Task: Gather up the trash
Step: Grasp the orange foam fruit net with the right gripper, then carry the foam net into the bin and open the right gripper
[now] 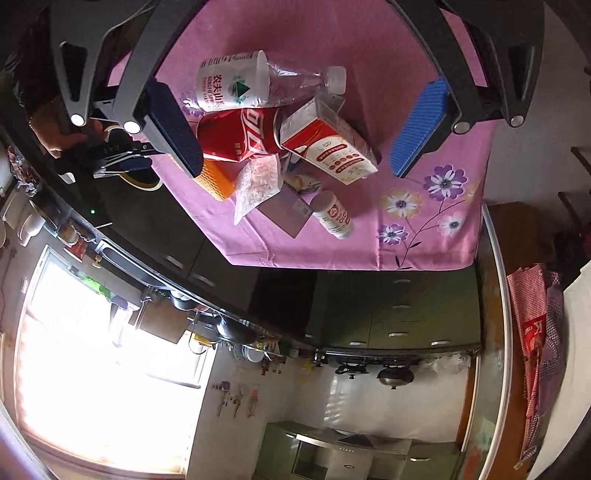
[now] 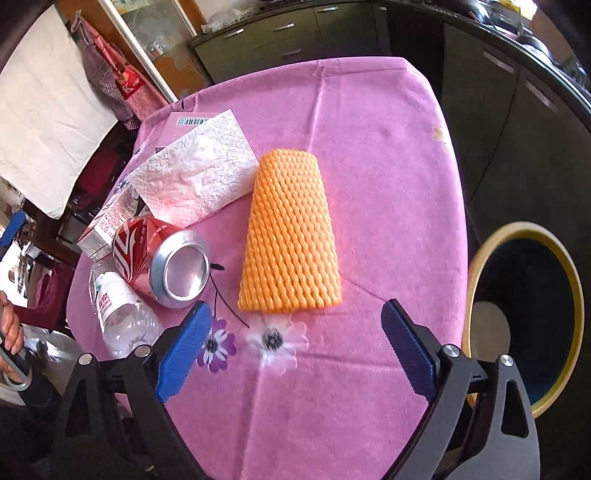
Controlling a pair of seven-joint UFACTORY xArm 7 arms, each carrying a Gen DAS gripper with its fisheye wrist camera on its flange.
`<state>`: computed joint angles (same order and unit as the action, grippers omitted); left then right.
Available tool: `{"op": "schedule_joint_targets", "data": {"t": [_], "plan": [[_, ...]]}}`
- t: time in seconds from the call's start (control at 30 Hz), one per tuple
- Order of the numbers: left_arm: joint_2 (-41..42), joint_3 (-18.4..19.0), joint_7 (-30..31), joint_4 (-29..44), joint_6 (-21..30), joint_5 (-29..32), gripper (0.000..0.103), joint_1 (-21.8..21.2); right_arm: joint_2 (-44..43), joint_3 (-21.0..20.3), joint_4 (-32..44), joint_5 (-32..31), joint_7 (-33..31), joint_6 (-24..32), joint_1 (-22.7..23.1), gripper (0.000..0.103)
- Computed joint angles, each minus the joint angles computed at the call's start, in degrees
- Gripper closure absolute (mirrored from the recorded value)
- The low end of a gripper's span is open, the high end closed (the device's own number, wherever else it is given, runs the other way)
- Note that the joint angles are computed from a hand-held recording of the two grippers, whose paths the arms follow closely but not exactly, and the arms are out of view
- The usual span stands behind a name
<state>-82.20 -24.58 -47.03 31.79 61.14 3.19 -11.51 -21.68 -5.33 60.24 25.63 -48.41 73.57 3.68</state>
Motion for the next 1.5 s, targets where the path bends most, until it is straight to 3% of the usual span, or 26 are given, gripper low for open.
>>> {"op": "schedule_joint_targets", "data": {"t": [0.2, 0.43, 0.6, 0.83, 1.0, 1.27, 1.5], "plan": [[-2.28, 0.07, -0.90, -2.03, 2.05, -0.92, 0.007, -1.14, 2.92, 5.00, 0.41, -5.77, 4.57, -6.38, 1.94, 0.010], [-2.35, -0.23, -0.55, -3.10, 1.66, -1.09, 0.007, -2.22, 5.69, 5.84, 1.33, -8.21, 6.65, -7.50, 3.46, 0.014], [-1.98, -0.13, -0.82, -3.77, 1.01, -1.37, 0.007, -2.75, 6.00, 5.77, 0.92, -8.57, 6.86, -7.39, 3.83, 0.037], [-1.83, -0.34, -1.21, -3.71, 1.63, -1.26, 0.007, -3.21, 4.82, 5.09, -0.01, -6.67, 5.31, -8.20, 4.06, 0.060], [-1.71, -0.49, -1.36, -3.34, 1.83, -1.15, 0.007, -3.32, 1.98, 4.12, -0.92, -5.15, 3.80, -7.97, 4.17, 0.086], [-1.05, -0.76, -1.12, -2.43, 2.30, -0.98, 0.007, -3.45, -3.17, 0.22, -1.04, -1.77, 1.46, -6.30, 3.04, 0.089], [-0.13, -1.17, -1.21, -1.94, 1.51, -1.26, 0.007, -3.51, 0.51, -5.26, 4.05, -3.88, 2.99, -8.03, -4.60, 0.089]]}}
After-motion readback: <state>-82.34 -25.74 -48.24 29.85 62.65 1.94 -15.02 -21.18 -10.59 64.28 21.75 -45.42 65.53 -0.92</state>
